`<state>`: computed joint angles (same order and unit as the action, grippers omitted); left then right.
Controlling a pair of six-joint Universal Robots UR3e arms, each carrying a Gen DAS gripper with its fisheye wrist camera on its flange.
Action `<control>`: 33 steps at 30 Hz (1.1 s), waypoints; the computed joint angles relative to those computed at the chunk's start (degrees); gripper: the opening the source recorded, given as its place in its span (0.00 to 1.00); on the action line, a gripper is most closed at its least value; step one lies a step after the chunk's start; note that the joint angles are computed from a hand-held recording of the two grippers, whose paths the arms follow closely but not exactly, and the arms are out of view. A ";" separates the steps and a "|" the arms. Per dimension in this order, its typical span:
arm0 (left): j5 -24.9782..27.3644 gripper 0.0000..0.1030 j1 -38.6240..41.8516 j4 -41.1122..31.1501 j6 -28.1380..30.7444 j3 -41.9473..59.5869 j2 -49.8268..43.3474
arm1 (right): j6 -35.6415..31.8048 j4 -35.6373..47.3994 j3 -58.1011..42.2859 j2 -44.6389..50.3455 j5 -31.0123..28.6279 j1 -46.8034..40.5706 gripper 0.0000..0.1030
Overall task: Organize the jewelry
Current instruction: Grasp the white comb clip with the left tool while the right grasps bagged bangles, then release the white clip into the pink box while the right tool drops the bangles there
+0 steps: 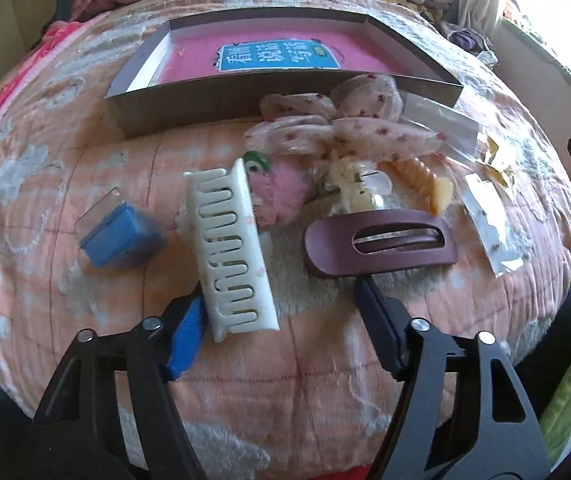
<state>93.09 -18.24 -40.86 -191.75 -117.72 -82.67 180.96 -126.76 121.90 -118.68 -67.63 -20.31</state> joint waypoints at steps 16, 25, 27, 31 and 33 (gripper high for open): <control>-3.86 0.23 2.83 1.73 3.88 -1.26 2.41 | 10.15 -16.69 -3.95 23.61 -5.14 9.15 0.63; -7.76 0.20 5.71 -1.08 5.24 -1.44 7.68 | 5.96 -16.54 -1.29 18.67 -0.41 6.63 0.37; -8.82 0.19 6.70 -2.19 5.75 -1.20 9.06 | 4.52 -15.78 0.11 14.87 0.84 5.51 0.37; -10.77 0.19 8.70 -4.60 6.85 -0.31 12.22 | 2.86 -15.07 -0.02 10.35 2.23 4.97 0.37; -11.33 0.19 9.61 -5.22 7.16 0.39 13.33 | 2.06 -14.18 -1.46 9.16 2.24 5.38 0.37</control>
